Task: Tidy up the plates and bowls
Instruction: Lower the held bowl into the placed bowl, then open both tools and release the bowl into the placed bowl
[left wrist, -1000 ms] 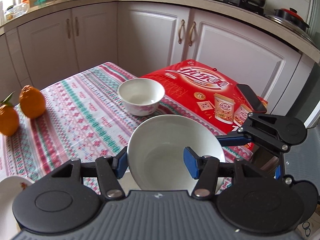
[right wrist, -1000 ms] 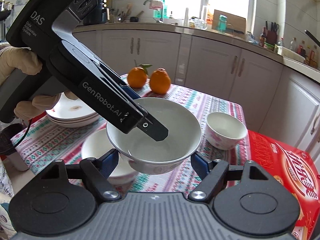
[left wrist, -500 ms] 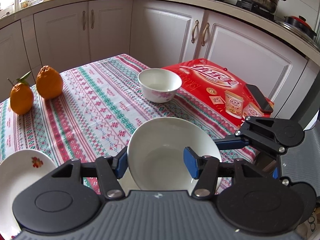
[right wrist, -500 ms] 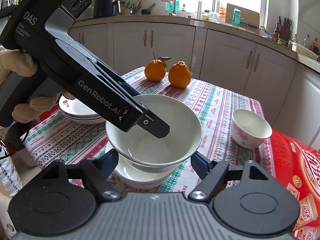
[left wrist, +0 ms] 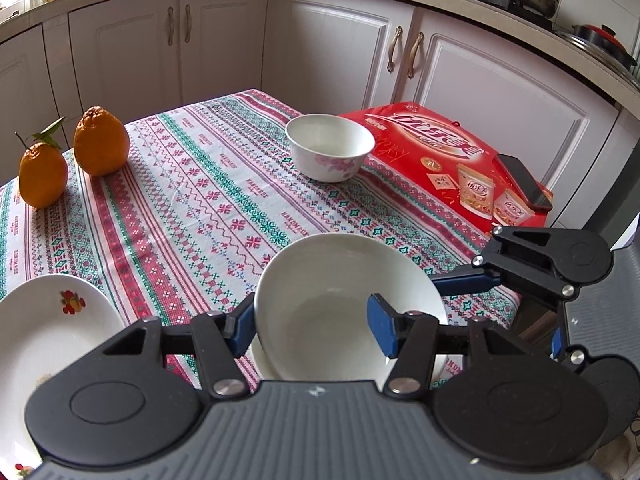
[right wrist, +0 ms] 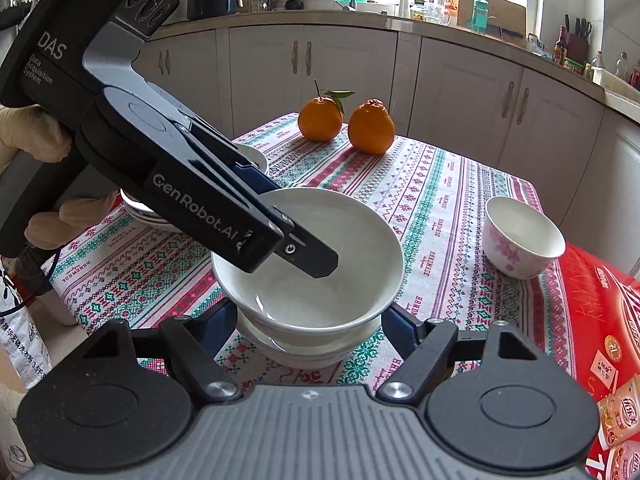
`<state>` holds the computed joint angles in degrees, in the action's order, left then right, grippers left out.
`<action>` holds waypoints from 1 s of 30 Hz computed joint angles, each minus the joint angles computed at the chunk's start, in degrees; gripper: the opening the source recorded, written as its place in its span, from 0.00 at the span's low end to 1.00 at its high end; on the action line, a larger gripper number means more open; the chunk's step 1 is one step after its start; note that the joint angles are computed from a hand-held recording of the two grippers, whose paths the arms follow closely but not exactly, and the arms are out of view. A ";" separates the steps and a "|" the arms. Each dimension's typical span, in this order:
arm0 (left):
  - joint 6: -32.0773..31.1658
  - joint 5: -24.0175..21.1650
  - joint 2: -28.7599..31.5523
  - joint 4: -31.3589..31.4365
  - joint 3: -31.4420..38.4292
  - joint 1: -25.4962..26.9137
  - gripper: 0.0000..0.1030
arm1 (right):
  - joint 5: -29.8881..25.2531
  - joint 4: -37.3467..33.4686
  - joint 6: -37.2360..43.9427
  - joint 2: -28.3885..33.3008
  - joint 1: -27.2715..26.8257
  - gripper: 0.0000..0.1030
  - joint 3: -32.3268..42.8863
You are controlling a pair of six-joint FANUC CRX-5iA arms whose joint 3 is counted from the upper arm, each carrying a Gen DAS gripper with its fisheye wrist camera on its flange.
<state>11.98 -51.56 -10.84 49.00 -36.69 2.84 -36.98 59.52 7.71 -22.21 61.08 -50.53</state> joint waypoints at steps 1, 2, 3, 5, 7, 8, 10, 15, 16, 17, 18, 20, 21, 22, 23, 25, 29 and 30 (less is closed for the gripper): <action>-0.10 0.06 0.09 0.03 -0.02 0.00 0.55 | 0.12 -0.15 0.14 0.04 -0.07 0.80 0.06; -0.02 0.00 0.15 0.02 0.03 0.01 0.55 | 0.26 -0.20 0.19 0.12 -0.17 0.80 0.09; 0.02 -0.04 0.27 -0.01 0.04 0.05 0.55 | 0.34 -0.38 0.33 0.17 -0.20 0.80 0.13; -0.06 0.11 0.41 -0.04 -0.01 0.01 0.55 | 0.52 -0.77 0.74 0.31 -0.32 0.80 0.25; -0.18 0.49 0.44 -0.13 -0.16 -0.12 0.55 | 0.66 -1.02 0.86 0.43 -0.34 0.80 0.27; -0.28 0.79 0.39 -0.19 -0.27 -0.21 0.55 | 0.68 -1.08 0.82 0.50 -0.33 0.80 0.30; -0.42 1.24 0.36 -0.38 -0.41 -0.40 0.55 | 0.77 -1.17 0.78 0.56 -0.34 0.80 0.28; -0.99 1.54 0.39 0.01 -0.70 -0.48 0.55 | 1.15 -1.65 0.96 0.43 -0.48 0.80 0.20; -1.13 1.66 0.29 0.08 -0.84 -0.49 0.55 | 1.22 -1.68 0.98 0.37 -0.53 0.80 0.16; -1.30 1.78 0.20 0.11 -0.94 -0.53 0.55 | 1.26 -1.76 1.04 0.39 -0.54 0.80 0.21; -1.49 1.87 0.14 0.18 -1.03 -0.56 0.55 | 1.26 -1.76 1.04 0.39 -0.54 0.80 0.21; -1.65 1.79 0.15 0.38 -1.07 -0.51 0.55 | 1.38 -1.73 0.89 0.39 -0.60 0.80 0.17; -1.77 1.69 0.23 0.47 -1.05 -0.45 0.55 | 1.46 -1.68 0.76 0.36 -0.64 0.80 0.10; -1.75 1.64 0.25 0.56 -1.05 -0.43 0.56 | 1.62 -1.65 0.66 0.31 -0.74 0.80 0.04; -1.76 1.62 0.30 0.67 -1.04 -0.42 0.56 | 1.78 -1.73 0.58 0.26 -0.83 0.81 -0.02; -1.69 1.88 0.28 0.76 -1.08 -0.45 0.58 | 2.18 -1.74 0.41 0.15 -1.08 0.81 -0.16; -1.53 1.72 0.43 1.14 -0.99 -0.03 0.61 | 1.89 0.51 -1.08 0.01 -1.06 0.88 -0.72; -1.63 1.95 0.20 1.30 -1.07 -0.01 0.61 | 1.89 0.90 -1.10 -0.23 -0.98 0.89 -0.86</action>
<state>10.35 -49.61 -10.64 50.30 -37.76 2.83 -35.09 60.41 6.61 -22.44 60.10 -51.39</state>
